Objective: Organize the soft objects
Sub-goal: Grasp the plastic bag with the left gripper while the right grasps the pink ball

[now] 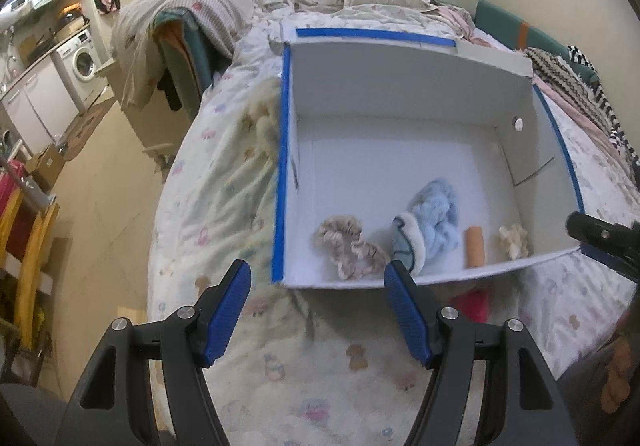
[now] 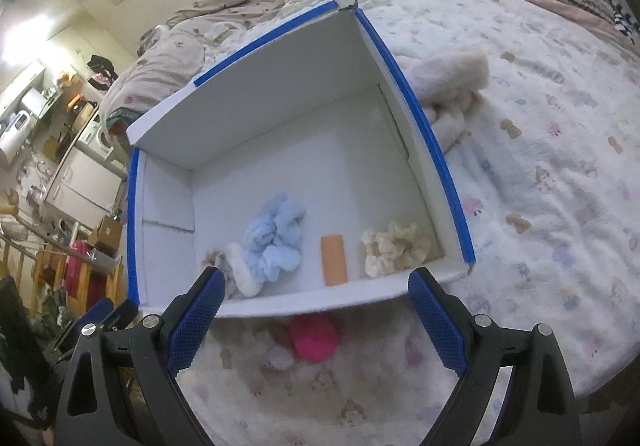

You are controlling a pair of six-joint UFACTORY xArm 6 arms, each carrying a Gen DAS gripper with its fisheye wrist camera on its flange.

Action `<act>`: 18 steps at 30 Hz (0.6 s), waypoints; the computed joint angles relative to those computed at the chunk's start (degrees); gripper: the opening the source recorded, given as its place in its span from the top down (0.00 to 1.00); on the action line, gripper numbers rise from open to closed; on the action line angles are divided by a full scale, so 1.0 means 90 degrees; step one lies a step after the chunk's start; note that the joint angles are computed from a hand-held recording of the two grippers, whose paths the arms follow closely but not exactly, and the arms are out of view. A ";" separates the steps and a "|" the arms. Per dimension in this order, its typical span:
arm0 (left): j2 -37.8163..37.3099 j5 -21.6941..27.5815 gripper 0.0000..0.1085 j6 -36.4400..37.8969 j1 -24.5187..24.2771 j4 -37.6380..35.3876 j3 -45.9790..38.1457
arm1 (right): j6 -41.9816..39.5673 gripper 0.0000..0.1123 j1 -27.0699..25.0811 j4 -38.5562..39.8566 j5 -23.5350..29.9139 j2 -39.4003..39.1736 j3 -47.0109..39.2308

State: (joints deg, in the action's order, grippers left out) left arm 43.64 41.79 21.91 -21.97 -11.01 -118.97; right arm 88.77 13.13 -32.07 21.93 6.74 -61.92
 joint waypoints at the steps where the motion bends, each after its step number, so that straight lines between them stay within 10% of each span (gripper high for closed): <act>1: -0.0050 -0.0047 0.39 -0.0025 0.0026 0.0025 0.0104 | 0.0053 0.12 0.0033 -0.0014 -0.0012 -0.0036 0.0057; 18: 0.0520 0.0920 0.39 -0.0540 0.0253 -0.0031 -0.0733 | -0.0959 0.12 0.0240 0.1684 0.0018 0.0354 0.0097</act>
